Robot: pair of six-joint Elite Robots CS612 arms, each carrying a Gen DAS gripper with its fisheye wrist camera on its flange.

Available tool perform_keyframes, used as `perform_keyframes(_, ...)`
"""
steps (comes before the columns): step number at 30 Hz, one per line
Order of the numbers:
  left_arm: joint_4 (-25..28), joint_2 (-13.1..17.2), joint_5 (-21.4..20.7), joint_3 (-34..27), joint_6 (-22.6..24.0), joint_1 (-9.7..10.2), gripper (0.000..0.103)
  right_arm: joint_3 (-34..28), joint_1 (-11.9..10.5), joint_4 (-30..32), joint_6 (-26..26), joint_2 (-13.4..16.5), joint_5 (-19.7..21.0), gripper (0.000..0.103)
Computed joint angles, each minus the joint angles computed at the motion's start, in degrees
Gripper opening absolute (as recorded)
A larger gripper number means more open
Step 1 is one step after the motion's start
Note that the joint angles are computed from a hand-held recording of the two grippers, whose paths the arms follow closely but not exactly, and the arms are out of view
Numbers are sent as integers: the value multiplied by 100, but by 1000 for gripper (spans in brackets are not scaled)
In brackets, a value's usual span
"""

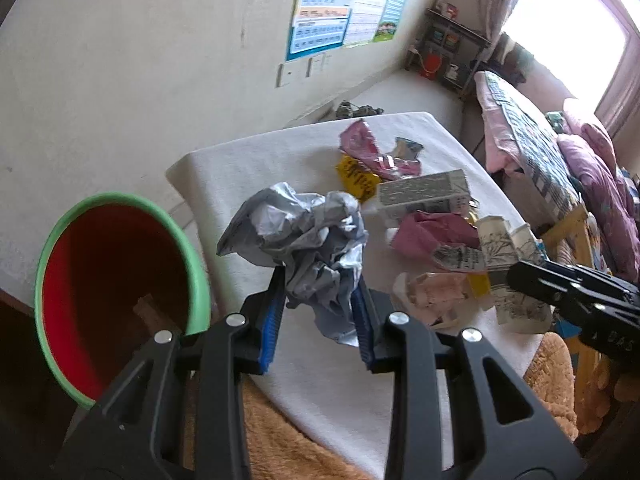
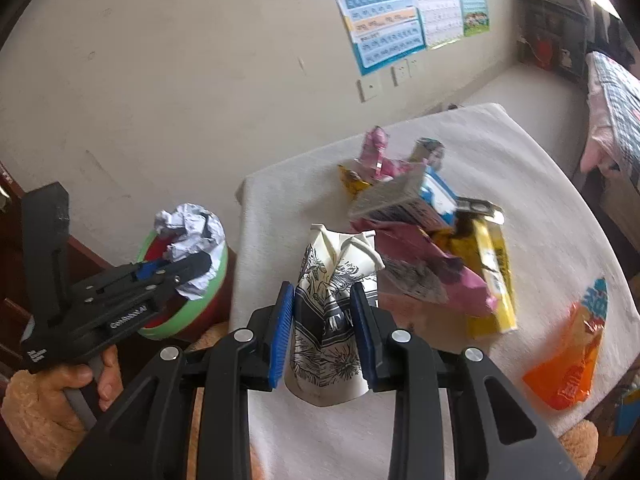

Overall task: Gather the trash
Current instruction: 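Carry both items to the bucket and drop them in with both tools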

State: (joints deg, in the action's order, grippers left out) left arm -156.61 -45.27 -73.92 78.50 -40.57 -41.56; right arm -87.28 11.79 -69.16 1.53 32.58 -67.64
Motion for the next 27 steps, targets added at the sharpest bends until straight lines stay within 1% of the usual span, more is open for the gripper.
perform_keyframes(9,-49,-114,147,217,-272,61,31,181,89,-125,-21,-105,64,29)
perform_keyframes(17,-95,-181,284,345,-460,103,31,350,191,-193,-182,-204,124,29)
perform_keyframes(27,-113,-324,562,601,-793,163,31,670,347,-291,-407,-349,198,29)
